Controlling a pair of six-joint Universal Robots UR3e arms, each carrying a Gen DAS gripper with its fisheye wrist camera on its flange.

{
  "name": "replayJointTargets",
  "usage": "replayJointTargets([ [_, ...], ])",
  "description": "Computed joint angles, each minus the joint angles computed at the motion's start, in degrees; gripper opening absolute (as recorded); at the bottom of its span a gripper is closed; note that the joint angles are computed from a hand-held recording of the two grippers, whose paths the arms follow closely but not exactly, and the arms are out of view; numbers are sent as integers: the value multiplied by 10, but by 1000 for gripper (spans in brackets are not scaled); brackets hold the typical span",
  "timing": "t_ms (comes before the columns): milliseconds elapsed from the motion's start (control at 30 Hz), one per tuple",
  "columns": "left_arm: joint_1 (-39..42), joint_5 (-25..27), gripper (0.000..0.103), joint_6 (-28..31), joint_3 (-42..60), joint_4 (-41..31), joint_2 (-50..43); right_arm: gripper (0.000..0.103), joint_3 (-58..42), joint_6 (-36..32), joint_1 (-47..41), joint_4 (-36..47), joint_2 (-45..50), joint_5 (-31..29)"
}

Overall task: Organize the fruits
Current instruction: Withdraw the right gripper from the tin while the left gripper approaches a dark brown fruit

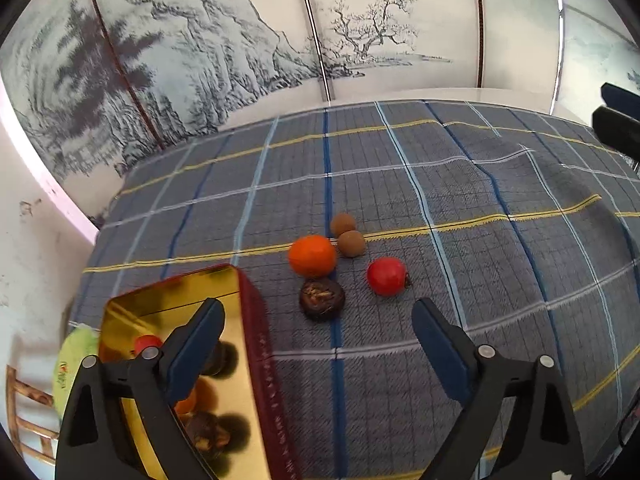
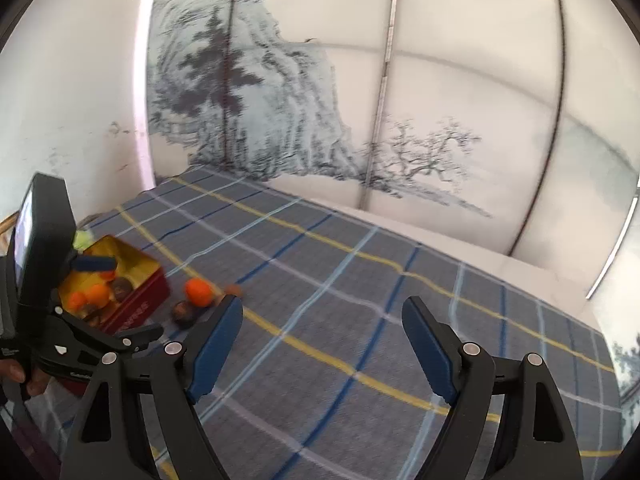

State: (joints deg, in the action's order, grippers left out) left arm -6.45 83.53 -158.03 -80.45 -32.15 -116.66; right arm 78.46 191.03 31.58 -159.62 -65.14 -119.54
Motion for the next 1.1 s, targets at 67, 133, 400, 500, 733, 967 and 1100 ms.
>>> replayJointTargets([
  [67, -2, -2, 90, -4, 19, -16, -12, 83, -2, 1, -4, 2, -1, -9],
  [133, -5, -6, 88, -3, 36, -30, -24, 84, -2, 1, -11, 3, -3, -9],
  [400, -14, -9, 77, 8, 85, -65, -59, 86, -2, 0, -31, 1, -9, 13],
  [500, -15, -9, 75, 8, 100, -74, -71, 86, -6, -2, -33, -1, -7, 16],
  [733, -10, -24, 71, 18, 124, -99, -87, 86, -17, -4, -29, -1, -1, 12],
  [967, -6, -35, 68, 26, 137, -120, -94, 88, -35, -10, -28, 7, 8, 13],
  [1100, -6, -40, 64, 33, 144, -132, -97, 89, -46, -12, -25, 12, 14, 13],
])
